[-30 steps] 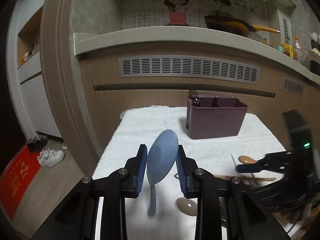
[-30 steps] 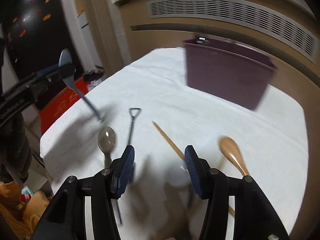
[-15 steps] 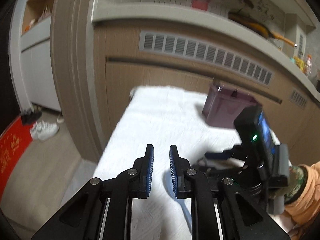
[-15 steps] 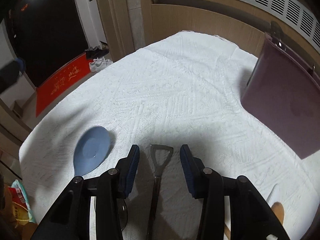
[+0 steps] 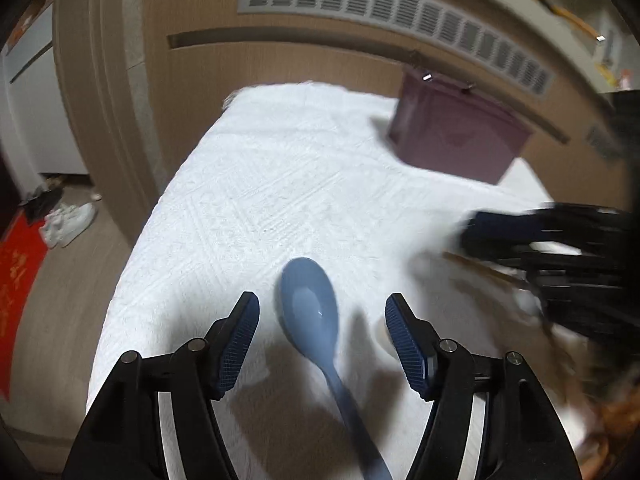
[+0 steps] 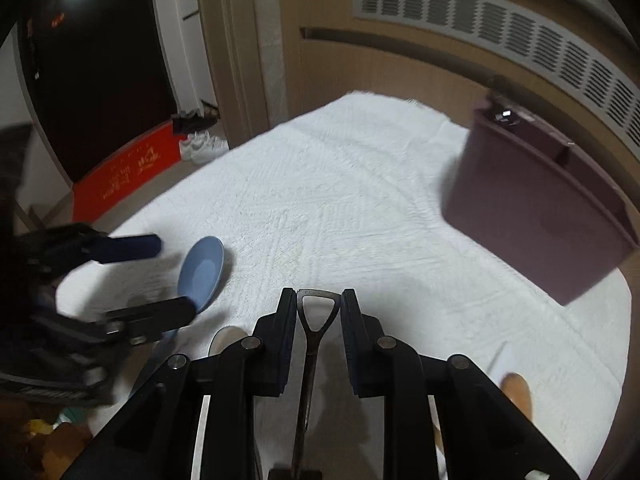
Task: Organize utensils
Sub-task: 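Lift both held utensils and carry them toward the maroon caddy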
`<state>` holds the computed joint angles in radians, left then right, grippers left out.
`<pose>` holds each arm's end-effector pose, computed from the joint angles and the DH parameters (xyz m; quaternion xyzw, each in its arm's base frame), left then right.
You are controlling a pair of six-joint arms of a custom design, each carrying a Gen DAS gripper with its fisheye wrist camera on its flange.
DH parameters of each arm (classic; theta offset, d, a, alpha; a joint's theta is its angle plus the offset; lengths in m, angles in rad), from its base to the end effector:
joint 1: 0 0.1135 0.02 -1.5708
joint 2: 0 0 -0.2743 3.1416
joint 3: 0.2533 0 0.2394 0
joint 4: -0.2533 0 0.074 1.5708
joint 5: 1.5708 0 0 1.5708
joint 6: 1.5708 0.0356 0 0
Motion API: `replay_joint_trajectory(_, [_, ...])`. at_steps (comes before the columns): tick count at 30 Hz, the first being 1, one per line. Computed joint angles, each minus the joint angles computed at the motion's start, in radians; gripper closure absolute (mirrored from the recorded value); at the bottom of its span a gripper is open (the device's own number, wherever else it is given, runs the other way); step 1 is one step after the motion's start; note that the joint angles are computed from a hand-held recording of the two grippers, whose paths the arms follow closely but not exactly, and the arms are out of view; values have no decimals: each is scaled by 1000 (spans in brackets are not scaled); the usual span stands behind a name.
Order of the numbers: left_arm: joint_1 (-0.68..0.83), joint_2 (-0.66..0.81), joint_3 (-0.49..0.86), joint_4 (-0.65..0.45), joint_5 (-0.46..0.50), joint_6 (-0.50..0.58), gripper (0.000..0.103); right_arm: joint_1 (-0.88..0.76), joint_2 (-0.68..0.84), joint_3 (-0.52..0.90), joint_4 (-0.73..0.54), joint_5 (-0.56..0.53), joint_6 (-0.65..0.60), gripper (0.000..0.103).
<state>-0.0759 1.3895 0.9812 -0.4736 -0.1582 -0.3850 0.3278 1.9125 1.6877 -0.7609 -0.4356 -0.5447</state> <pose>0.2761 -0.0154 0.2621 -0.1708 0.9230 -0.0045 0.3447 0.3833 0.1462 0.2902 -0.4515 0.8210 0.1752 0.3023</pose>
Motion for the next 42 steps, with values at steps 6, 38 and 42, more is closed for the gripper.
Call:
replay_joint_trajectory(6, [-15,146,81,-32,-99,-39,64,-105,-70,-8,-34,-125,-5,102])
replay_joint_trajectory(38, [-44,-149,-93,76,-106,-19,68,16,19,-147,192,143,101,81])
replay_joint_trajectory(42, [-100,-184,-67,44,-149,-23,68,-55,-96,-199,185,20,90,81])
